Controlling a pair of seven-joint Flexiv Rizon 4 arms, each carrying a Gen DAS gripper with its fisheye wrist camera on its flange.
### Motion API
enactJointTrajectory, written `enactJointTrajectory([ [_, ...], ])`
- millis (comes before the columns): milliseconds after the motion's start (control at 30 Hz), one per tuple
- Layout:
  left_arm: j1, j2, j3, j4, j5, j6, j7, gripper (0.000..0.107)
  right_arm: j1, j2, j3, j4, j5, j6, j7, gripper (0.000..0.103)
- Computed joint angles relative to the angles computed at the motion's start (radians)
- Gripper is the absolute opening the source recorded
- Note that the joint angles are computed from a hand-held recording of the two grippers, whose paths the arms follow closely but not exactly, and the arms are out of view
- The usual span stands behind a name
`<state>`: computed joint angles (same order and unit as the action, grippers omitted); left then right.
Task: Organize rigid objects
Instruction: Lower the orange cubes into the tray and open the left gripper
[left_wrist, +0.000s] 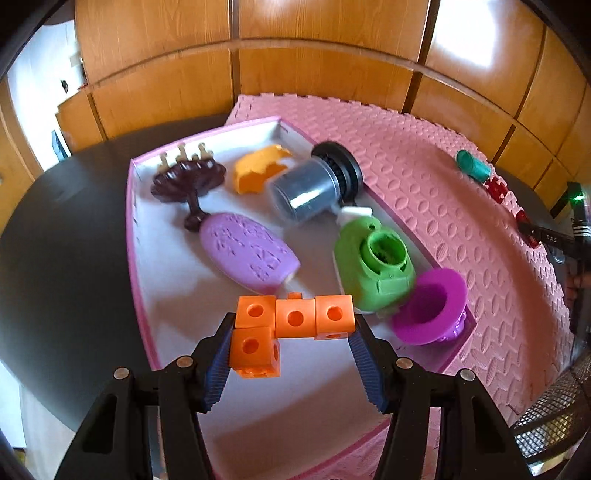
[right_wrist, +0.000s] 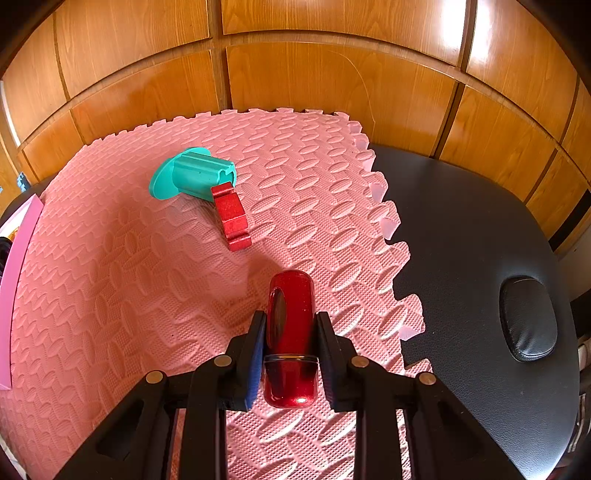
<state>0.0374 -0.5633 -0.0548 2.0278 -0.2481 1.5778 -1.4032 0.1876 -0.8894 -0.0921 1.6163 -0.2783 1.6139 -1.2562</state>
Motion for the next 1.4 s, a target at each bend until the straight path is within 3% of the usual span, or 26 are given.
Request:
enactJointTrajectory([
  [233, -0.07, -0.039, 0.072, -0.044, -0.002, -0.01, -0.08, 0.06, 0.006, 0.0, -0.008, -0.001, 0.002, -0.001, 0.002, 0.025],
  [400, -0.042, -0.023, 0.043, -0.021, -0.004, 0.005, -0.099, 0.066, 0.008, -0.002, -0.012, -0.004, 0.0, -0.002, 0.001, 0.025],
  [533, -0.06, 0.003, 0.07, 0.008, 0.002, 0.034, -0.13, 0.07, 0.014, -0.002, -0.019, -0.001, 0.001, 0.0, 0.004, 0.025],
  [567, -0.074, 0.011, 0.087, 0.015, 0.003, 0.04, -0.143, 0.071, 0.015, -0.002, -0.02, 0.0, 0.001, 0.001, 0.005, 0.025],
  [833, -0.393, 0.022, 0.446, 0.028, 0.023, 0.096, -0.336, 0.075, 0.035, -0.004, -0.049, 0.004, -0.003, 0.011, 0.007, 0.025],
  [967, -0.503, 0.009, 0.564, 0.022, 0.028, 0.086, -0.38, 0.074, 0.051, -0.005, -0.069, 0.012, -0.004, 0.022, 0.007, 0.025],
  [1200, -0.573, -0.003, 0.642, 0.013, 0.057, 0.059, -0.433, 0.074, 0.054, -0.008, -0.078, 0.01, -0.007, 0.029, -0.004, 0.025],
  [1400, -0.578, -0.007, 0.653, -0.003, 0.099, 0.028, -0.478, 0.074, 0.07, -0.008, -0.097, 0.017, -0.006, 0.038, -0.011, 0.025],
])
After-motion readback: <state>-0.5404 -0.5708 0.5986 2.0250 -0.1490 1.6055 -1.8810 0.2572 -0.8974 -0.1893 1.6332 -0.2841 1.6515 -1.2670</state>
